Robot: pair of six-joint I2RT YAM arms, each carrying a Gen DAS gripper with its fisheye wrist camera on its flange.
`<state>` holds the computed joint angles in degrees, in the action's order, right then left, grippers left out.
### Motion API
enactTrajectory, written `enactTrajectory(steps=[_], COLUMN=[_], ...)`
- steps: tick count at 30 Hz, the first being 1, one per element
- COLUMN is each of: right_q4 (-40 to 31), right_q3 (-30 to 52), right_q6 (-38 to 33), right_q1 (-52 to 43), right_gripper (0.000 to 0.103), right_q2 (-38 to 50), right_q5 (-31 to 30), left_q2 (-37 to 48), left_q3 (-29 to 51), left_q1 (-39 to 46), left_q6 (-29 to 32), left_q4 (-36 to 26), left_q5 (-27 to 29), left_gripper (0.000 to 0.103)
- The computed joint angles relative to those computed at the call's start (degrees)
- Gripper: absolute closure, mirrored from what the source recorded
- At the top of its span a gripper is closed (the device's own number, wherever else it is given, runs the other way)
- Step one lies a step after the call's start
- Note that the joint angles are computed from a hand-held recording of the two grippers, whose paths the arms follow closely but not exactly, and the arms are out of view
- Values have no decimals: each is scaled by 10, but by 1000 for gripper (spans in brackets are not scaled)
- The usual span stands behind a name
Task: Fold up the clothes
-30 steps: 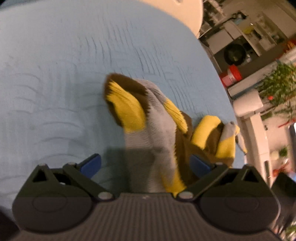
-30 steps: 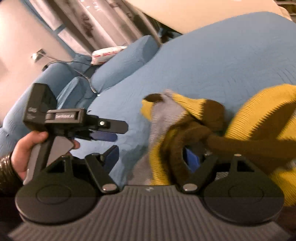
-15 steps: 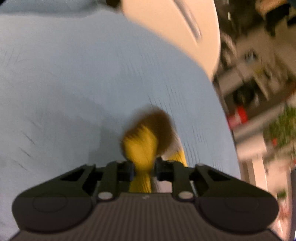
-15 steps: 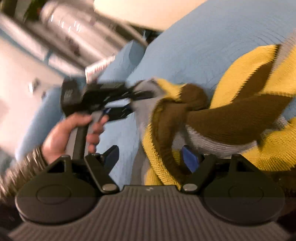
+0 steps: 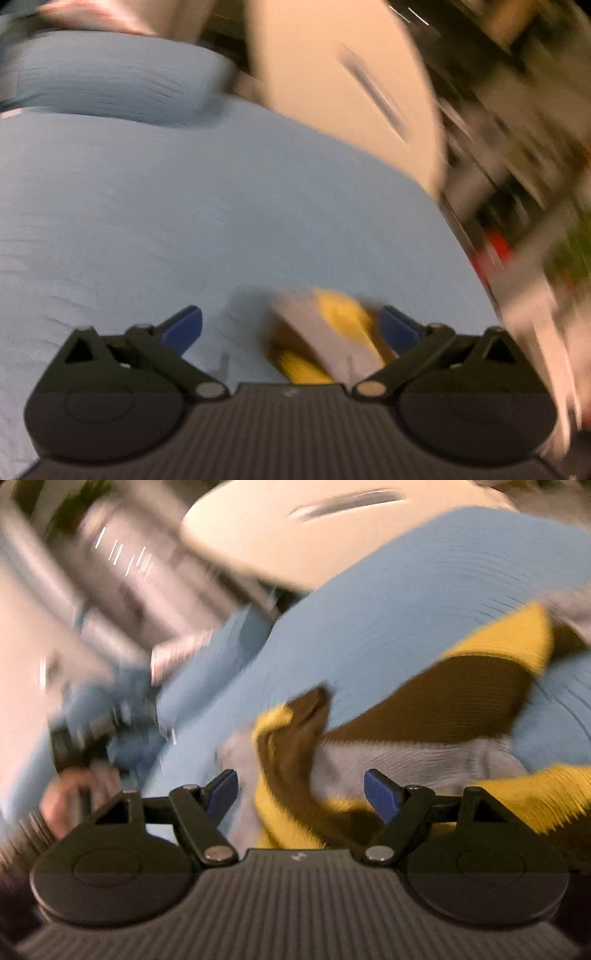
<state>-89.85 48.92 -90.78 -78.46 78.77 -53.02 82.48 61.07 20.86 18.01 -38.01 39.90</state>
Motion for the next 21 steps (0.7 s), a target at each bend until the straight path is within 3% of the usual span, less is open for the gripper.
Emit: enactTrajectory(steps=[3,4,5,6,8,10,11,12,13,14,15,16,17,18,19,20,21], right_q4=[126,166,201,215,240,342,489,572,751,863,879,833,736,674,631,572,543], right_q3=[-66,-76,-84,-62,-15,18,6,-11,-51,-75,-74,-45,5,26,21,22,25], right_q6=[78,108,133,172,253,398,539,610,737,788,781,721,666,669,642,601,567], right_q1=[79,111,144,154,169,158,157,157,161,183,202,229,227,196,142,93,73], right_gripper=[25,35,55,90,90,96,96,95,93,91,72,49,45,46,43,39,31], right_q2=[-124,-145,-161,-151,-127,-148,-196,-222,-262,-279,-277,-254,-214,-193,-187,-175,-167], right_q5=[21,35,53,38,11,-40,-60,-61,-45,13,57,122,137,103,24,-39,-61], left_q2=[-41,-52,-57,-51,-34,-25,-35,-33,-34,-34,-33,-33,-36,-46,-55,-66,-82], left_q3=[-95,-125,-149,-164,-187,-190,-202,-206,-218,-230,-242,-250,-253,-261,-268,-274,-276], left_q1=[-57,-79,-96,-96,-95,-91,-92,-96,-104,-110,-115,-124,-140,-158,-176,-193,-209], left_q6=[68,85,92,85,69,51,55,54,56,56,56,53,43,32,21,9,-4], left_q4=[8,14,18,18,17,9,21,32,53,74,95,114,124,133,143,149,147], left_q5=[-35,-49,-59,-60,-58,-44,-46,-50,-59,-64,-69,-74,-77,-79,-80,-85,-94], left_gripper=[0,0,0,0,0,0,0,0,0,0,0,0,0,0,0,0,0])
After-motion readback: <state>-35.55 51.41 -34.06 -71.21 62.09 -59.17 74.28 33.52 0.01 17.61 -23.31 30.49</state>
